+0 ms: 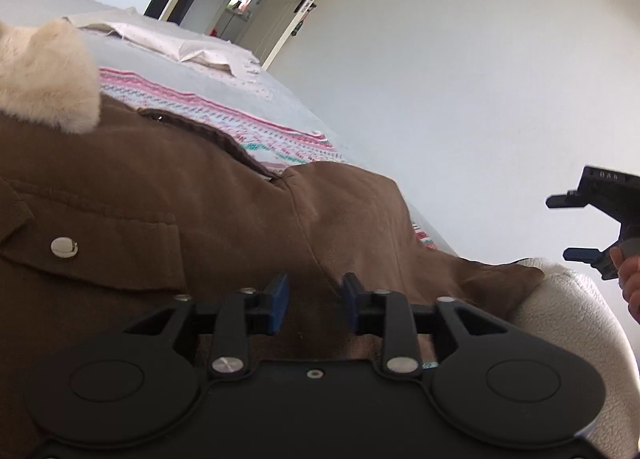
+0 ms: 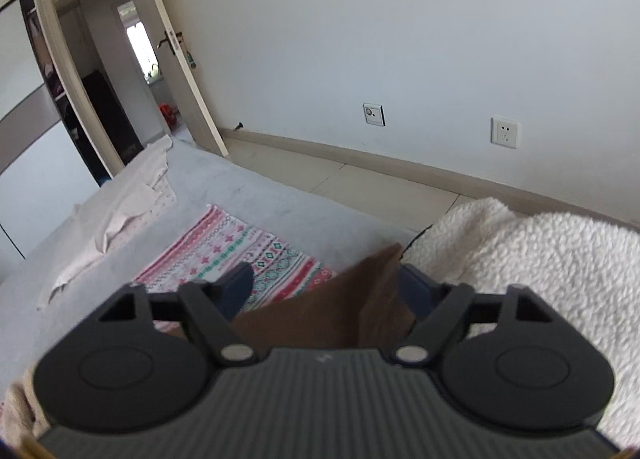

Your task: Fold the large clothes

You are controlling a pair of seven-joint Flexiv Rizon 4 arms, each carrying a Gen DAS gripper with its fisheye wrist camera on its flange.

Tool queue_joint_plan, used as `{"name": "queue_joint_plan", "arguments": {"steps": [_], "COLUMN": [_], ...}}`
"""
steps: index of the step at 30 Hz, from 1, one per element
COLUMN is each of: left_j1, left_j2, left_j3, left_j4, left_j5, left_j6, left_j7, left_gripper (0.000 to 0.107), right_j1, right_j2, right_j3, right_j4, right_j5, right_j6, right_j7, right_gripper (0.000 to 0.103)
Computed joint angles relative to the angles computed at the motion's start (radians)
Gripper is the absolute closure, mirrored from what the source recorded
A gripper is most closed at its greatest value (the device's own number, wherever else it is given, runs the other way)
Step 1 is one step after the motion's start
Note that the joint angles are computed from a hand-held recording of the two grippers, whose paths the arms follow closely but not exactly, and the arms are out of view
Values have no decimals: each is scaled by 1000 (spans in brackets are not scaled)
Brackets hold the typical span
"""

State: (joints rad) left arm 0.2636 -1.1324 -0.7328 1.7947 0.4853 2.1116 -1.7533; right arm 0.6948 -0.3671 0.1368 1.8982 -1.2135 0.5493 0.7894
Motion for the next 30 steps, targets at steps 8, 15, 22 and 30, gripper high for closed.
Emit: {"name": "queue_joint_plan", "arguments": {"steps": [8, 15, 22, 30], "left_j1": [14, 24, 36, 24], "left_j2": [-19, -30, -24, -3], "left_j3": [-11, -27, -29, -1], "left_j4": [-10, -12, 2, 3], "left_j5": [24, 14, -6, -23], "left_j6": [-3, -11, 1, 2], "left_j7": [-7, 2, -20, -48], "left_gripper": [58, 58, 57, 57], "right_j1": [-92, 42, 125, 139], "right_j2": [-42, -158, -312, -417], "right_j3": [-14, -55, -98, -168], "right_j4": [9, -151, -322, -393], "right_j5": [177, 282, 403, 374], "right_j6": [296, 57, -133, -262], "right_j7": [8, -9, 56, 94], "right_gripper": [26, 20, 20, 45]}}
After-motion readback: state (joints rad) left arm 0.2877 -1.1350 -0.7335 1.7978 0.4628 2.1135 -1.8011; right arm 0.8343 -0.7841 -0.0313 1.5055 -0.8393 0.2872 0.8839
